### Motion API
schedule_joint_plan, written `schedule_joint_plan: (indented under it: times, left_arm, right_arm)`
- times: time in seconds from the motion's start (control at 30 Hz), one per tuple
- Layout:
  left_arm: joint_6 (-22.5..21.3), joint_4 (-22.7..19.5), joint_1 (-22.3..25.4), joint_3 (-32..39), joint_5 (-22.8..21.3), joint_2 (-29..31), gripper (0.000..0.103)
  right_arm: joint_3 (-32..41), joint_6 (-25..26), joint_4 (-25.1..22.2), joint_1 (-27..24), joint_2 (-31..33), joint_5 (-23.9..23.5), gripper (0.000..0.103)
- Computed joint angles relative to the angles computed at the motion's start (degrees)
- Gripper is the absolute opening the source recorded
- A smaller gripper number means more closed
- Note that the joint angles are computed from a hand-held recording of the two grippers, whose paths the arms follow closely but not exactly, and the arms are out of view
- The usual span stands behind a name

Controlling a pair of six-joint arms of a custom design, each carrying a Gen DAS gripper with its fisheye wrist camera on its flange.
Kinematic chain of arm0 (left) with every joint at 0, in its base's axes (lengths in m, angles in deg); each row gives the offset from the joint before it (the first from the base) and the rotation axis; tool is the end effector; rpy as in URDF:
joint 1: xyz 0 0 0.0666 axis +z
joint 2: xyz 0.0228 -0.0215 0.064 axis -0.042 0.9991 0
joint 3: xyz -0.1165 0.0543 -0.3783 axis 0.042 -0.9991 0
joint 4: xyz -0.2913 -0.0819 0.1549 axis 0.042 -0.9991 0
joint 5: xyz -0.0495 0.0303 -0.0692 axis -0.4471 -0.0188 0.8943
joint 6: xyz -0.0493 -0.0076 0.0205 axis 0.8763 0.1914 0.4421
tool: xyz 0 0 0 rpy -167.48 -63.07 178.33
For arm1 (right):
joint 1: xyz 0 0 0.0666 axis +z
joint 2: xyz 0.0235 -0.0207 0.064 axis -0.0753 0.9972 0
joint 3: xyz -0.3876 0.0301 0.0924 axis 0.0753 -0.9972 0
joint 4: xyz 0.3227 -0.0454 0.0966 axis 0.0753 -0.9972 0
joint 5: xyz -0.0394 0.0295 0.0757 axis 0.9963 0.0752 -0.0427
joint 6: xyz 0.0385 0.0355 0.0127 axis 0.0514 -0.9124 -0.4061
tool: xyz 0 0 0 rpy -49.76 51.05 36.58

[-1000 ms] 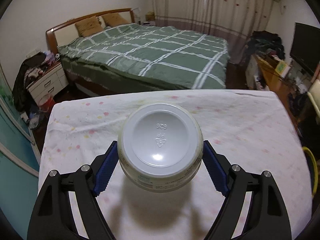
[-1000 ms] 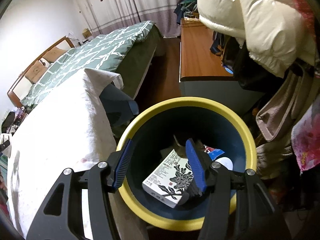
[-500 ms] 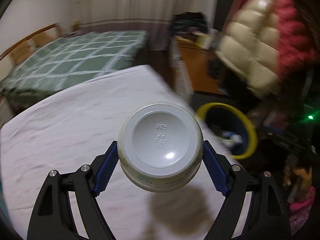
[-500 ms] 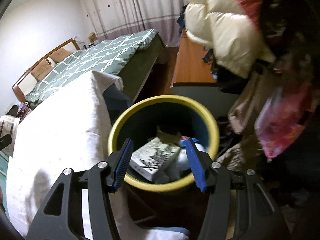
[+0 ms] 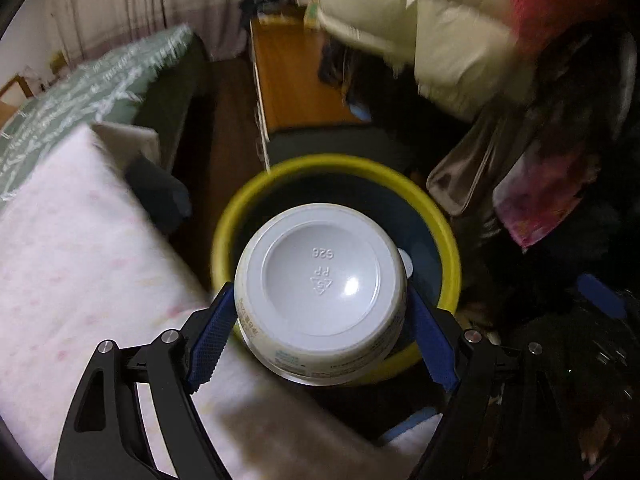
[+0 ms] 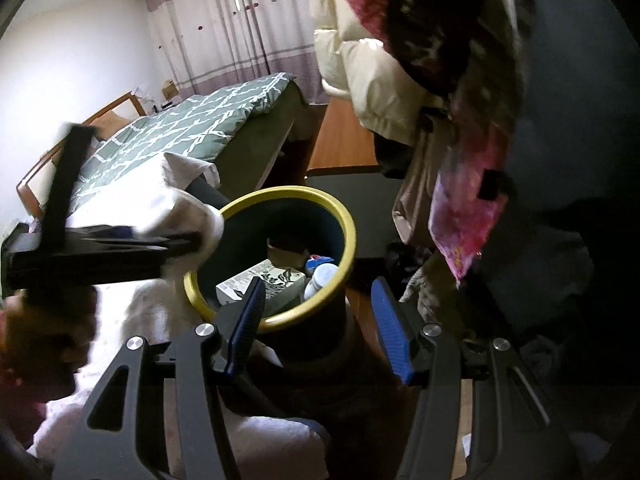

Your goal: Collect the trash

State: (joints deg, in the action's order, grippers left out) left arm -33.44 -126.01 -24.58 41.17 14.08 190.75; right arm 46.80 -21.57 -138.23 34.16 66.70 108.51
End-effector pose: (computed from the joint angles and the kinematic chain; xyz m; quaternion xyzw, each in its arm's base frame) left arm 0.5270 -0.2304 0.3967 0.4951 0.8275 -0.1740 0.1998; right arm 0.2658 0.1801 0.4079 0.3623 0.8464 -0.0570 0.3861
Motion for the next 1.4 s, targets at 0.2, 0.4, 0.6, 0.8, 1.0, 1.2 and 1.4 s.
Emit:
schedule_joint_plan:
  times: [0.2,0.4,0.6,0.8,1.0,1.2,1.4]
  left_arm:
    - [1.71,2.44,-4.04,-0.81,-4.43,2.57,0.082]
    - [2.09,1.7,-5.4,0.31,-5.71,4.09,0.082]
    - [2.01,0.94,-2.9,-0.38,-2.94,1.67,0.091]
    - [1.67,4.36,5.89,-5.34,5.13,-7.57,0.095]
    - [4.42,10.62,20.34,-11.21,12.66,-17.21,0.098]
    - [8.14,19.82,35.83,-17.32,14.19,-23.5,0.098]
    - [7.72,19.08,46.69,-19.0,16.42,-24.89,0.098]
  right_arm:
    - [-1.82,-0.3,0.84,-0.74,-1.46,-0.36,0.053]
    - [-2.79,-0.66,1.52,-0.88,-2.04,-0.84,0.054]
    - [-1.93,-0.99,0.79,0.11,-1.65,0.01,0.054]
    - [0.33,0.84,1.42,2.26,-0.2,1.08,0.058]
    - [4.43,7.78,5.53,4.54,3.23,0.63,0.067]
    - [11.65,13.84,5.11,8.39,7.69,4.29,0.076]
    - [17.72,17.49,2.61,12.39,11.0,8.32,0.086]
